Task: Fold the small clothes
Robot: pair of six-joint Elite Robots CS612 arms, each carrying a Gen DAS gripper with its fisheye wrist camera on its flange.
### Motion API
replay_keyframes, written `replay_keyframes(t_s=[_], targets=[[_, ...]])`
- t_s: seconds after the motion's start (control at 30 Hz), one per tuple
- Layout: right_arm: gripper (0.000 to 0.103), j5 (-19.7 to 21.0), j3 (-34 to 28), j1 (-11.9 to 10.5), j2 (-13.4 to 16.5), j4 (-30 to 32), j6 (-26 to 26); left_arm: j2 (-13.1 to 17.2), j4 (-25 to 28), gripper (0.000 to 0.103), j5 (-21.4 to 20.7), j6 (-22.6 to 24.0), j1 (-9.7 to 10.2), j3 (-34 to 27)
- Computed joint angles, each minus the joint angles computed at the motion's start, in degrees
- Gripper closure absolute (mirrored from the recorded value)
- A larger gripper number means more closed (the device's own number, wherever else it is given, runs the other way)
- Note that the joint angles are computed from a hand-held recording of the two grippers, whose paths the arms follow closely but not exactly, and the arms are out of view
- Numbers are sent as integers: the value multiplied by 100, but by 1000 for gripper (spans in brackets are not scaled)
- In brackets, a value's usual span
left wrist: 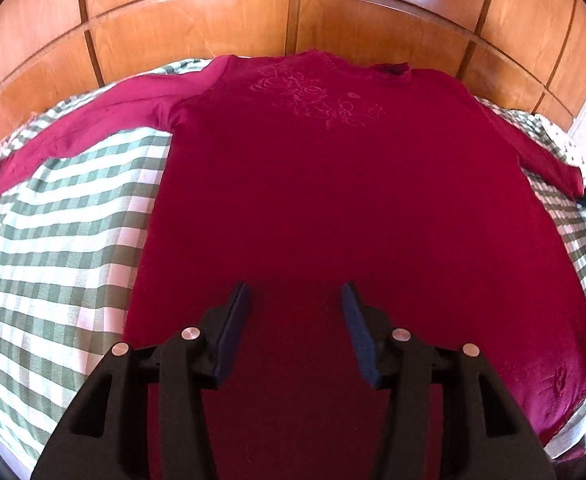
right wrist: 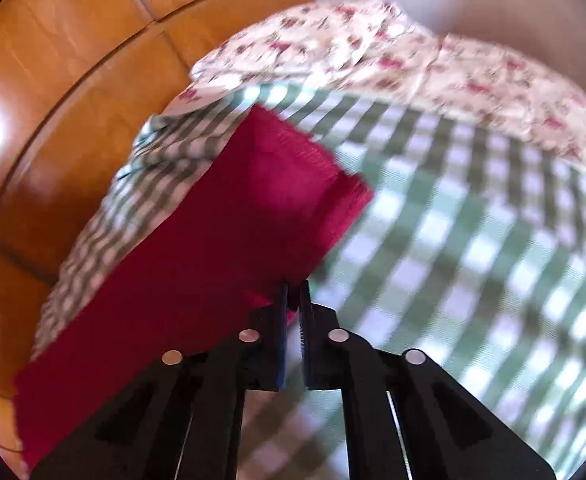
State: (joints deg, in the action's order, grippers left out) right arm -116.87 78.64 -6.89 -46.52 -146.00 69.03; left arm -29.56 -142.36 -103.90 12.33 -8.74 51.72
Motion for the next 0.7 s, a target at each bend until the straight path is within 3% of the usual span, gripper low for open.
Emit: replay_keyframes(t_s=[0.1, 0.17, 0.37, 0.4, 0.53, 0.63, 0.7], targets=[[102, -90, -25, 63, -53, 46, -198, 34, 133, 52, -172, -58, 35, -93], [102, -138, -42, 130, -80, -272, -356, 45, 246, 51, -324, -54, 58, -159], [103, 416, -895, 436, 258, -1427, -1954, 164, 382, 50, -922, -279, 165, -500], [103, 613, -1243, 533, 418, -1511, -2352, 196, 422, 49, -1003, -326, 182, -577], [103, 1406, -2327, 793, 968, -1522, -3153, 325, 552, 48, -1320, -563, 257, -880], [103, 2131, -3399, 1004, 1546, -1209, -3669, 391, 507, 48, -1400, -663, 283, -1014], [103, 2406, -4180, 1137, 1966, -791, -3996, 450, 508, 48, -1508, -770, 308, -1135]])
